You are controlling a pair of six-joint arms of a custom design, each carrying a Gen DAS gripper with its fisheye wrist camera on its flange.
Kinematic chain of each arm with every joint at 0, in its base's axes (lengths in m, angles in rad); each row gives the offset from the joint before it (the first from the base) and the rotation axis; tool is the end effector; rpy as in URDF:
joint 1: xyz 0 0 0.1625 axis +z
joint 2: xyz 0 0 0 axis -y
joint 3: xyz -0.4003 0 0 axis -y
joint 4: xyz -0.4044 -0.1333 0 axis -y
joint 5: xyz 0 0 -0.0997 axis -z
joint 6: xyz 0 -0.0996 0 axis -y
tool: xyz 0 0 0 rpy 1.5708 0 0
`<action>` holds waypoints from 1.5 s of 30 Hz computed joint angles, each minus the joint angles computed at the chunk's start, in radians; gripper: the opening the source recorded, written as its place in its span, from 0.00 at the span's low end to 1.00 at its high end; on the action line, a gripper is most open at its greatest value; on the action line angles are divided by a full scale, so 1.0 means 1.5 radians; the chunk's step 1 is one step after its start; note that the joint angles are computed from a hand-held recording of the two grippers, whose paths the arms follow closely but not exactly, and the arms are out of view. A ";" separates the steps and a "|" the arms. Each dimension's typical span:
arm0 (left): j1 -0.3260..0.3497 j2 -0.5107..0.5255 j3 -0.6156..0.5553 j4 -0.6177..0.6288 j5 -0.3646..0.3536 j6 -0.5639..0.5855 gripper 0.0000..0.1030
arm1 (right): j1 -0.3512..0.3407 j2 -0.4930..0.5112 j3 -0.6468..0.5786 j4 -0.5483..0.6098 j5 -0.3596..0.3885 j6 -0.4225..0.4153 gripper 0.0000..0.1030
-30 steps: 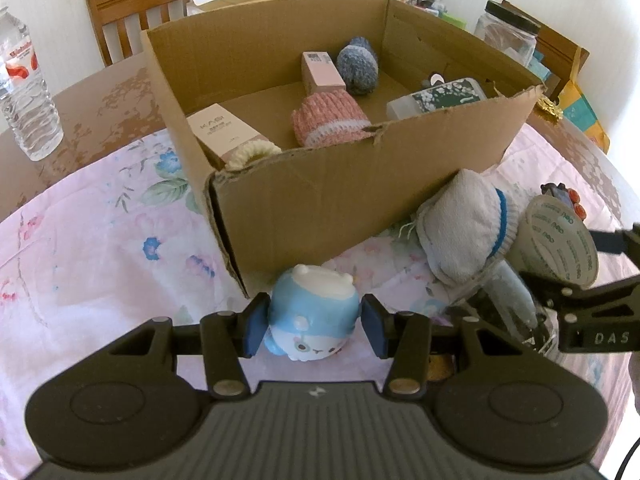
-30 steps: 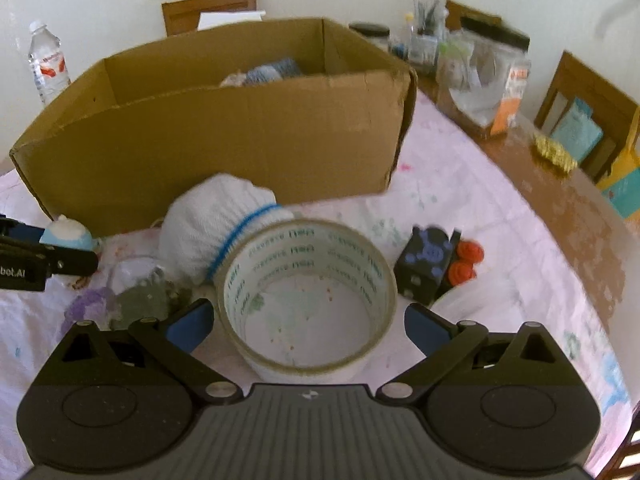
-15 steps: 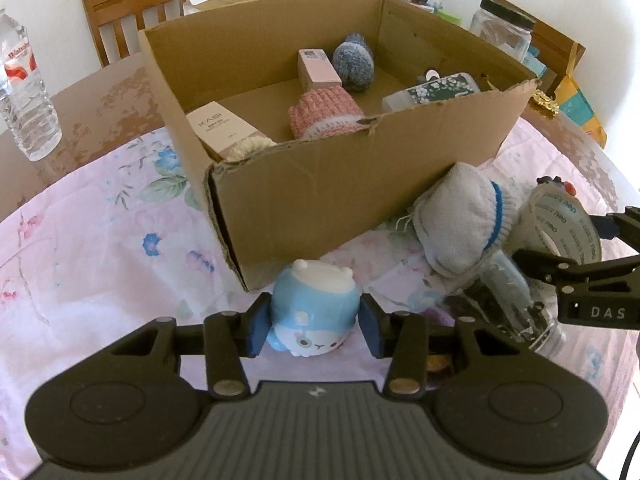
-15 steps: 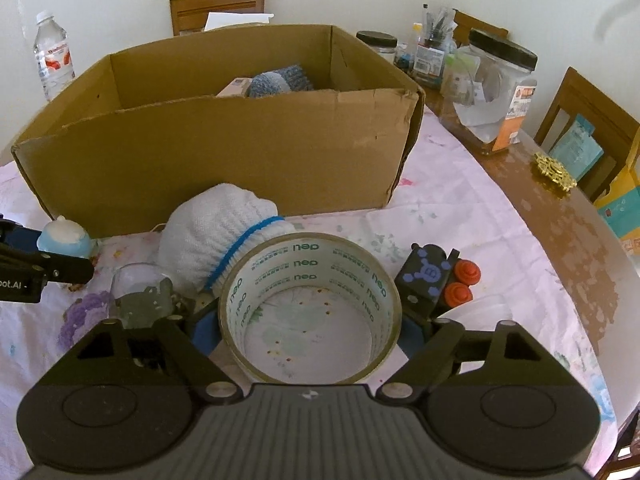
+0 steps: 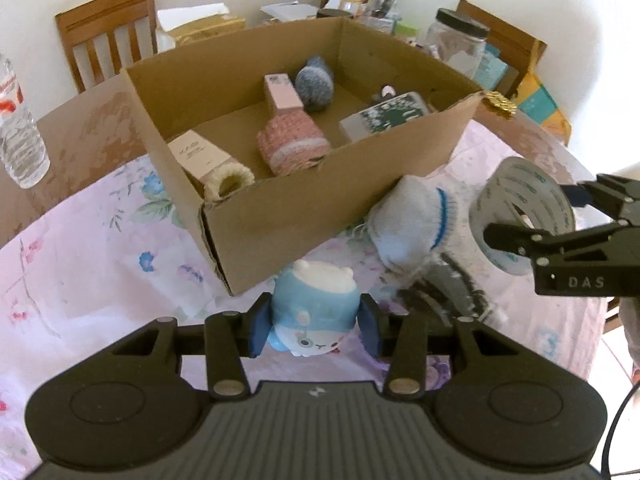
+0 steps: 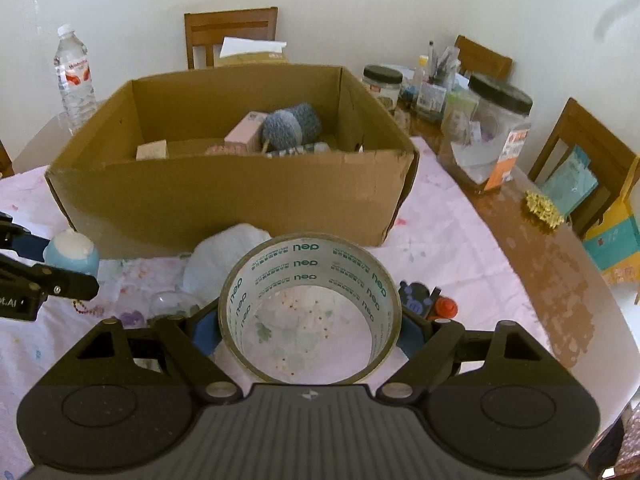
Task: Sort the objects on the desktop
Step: 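Carry the blue toy and tape roll over the cardboard box and release both inside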
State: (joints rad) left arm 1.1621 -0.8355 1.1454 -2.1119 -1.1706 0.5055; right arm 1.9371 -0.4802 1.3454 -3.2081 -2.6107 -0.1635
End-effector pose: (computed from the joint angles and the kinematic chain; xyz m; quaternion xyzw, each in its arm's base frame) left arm -0.1488 -0.7766 0.2696 0.4091 0.8837 -0.1034 0.2027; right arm 0.3035 -0.6589 0.0730 0.0299 -0.8249 0.3717 0.4248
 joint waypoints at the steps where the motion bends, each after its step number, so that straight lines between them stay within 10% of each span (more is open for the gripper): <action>1: 0.000 -0.002 -0.004 0.010 -0.006 -0.002 0.43 | 0.002 -0.002 0.000 0.000 0.001 -0.002 0.85; 39: -0.037 0.084 -0.224 0.047 -0.052 0.060 0.44 | 0.030 0.050 -0.200 0.033 0.087 -0.177 0.85; 45: -0.029 0.119 -0.272 0.054 -0.030 0.032 0.79 | 0.024 0.059 -0.226 0.060 0.103 -0.173 0.85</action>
State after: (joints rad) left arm 1.1185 -0.6574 0.7371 -2.0315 -1.2158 0.5543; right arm 1.9738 -0.3909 1.0070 -3.1177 -2.4559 -0.4237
